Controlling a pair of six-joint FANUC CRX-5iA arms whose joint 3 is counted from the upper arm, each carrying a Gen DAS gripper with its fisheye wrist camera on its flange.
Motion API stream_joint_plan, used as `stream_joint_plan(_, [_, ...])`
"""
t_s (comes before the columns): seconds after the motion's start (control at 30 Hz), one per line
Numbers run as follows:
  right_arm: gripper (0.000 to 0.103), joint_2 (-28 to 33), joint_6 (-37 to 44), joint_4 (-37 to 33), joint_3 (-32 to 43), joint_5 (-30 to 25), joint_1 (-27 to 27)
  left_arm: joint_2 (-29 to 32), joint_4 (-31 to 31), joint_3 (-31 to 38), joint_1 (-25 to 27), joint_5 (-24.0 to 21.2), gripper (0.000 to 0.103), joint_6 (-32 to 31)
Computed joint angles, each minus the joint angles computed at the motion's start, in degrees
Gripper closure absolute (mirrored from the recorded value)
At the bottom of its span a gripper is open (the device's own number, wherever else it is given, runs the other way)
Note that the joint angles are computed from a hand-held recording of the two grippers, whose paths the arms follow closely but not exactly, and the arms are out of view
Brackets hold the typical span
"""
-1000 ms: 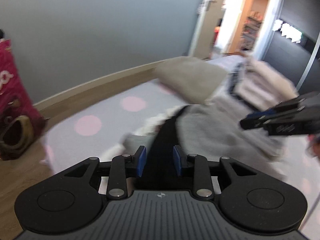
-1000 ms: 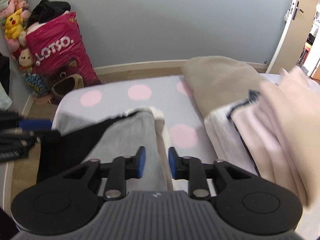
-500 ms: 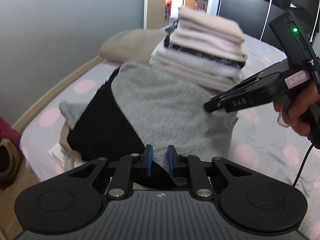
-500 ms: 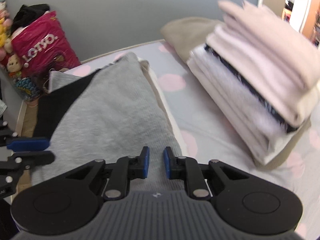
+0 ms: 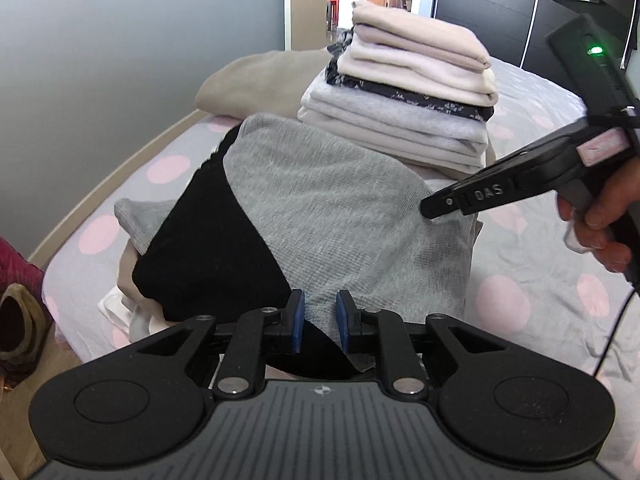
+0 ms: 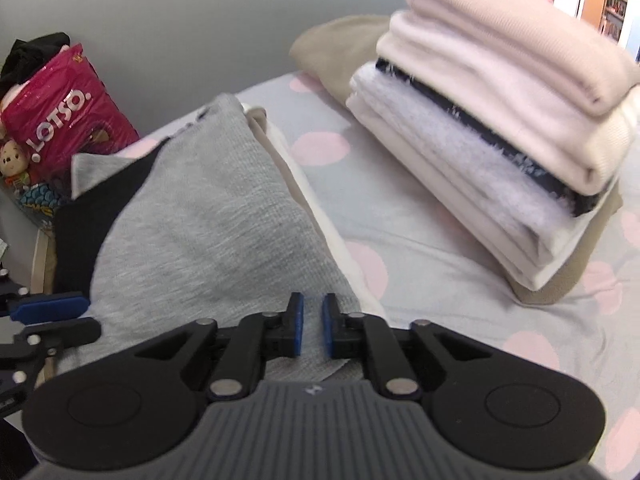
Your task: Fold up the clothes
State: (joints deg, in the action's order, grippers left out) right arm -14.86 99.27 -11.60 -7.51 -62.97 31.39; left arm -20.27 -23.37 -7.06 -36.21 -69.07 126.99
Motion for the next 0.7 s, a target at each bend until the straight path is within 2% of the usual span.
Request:
stream_joint_plan(0.07, [0.068,-2.7,-0.9,0.3,-1.0,0.2,0.1,-0.1,-1.3,0.7,-1.2,-0.3,0.086,1.2])
stream_joint_plan(0.1, [0.067,-4.0,-1.1,0.2,-1.3,0.1,0.0,0.0,-2.0,1.2,-1.9,-0.6,0.081,1.9])
stream_joint_plan(0.17, [0.059,-6.7,-1.9,-0.1,-1.7,-0.3,-0.3,0.3,-4.5,2.6,-4.2,-2.5,0.071,4.0])
stream_joint_plan(0.23, [0.056,-10.0,-3.0,0.8,-2.6,-0.5,0.3,0.8,-8.6,4.4,-7.9,-5.1,0.055,7.3])
stream_joint_plan(0.27, [0.053,-11.9,-4.0,1.9,-3.3,-0.5,1.0,1.1,-11.1,5.4,-10.3,-6.8,0.053,9.3])
stream_joint_plan(0.3, [0.047,-13.8,-5.6,3.7,-4.3,-0.4,2.2,1.5,-13.4,6.5,-12.7,-8.5,0.052,11.2])
stream_joint_plan(0.33, [0.035,-15.8,-8.0,6.0,-5.3,-0.5,3.8,2.0,-15.4,7.6,-14.9,-10.2,0.051,12.9])
stream_joint_plan(0.37, [0.028,-17.7,-10.8,8.7,-6.4,-0.8,5.7,2.3,-16.7,8.6,-16.6,-11.5,0.051,14.3])
stream_joint_plan(0.53, [0.022,-26.7,-19.8,17.0,-11.0,-1.7,13.5,4.9,-23.0,14.2,-25.4,-18.7,0.039,19.2])
stream_joint_plan(0.6, [0.021,-30.0,-26.3,20.8,-12.8,-2.5,17.3,6.3,-25.8,16.6,-29.0,-21.9,0.035,20.0])
stream_joint_plan(0.7, [0.019,-35.5,-38.5,28.8,-15.8,-5.0,25.7,7.1,-28.8,18.8,-33.3,-24.7,0.034,20.6])
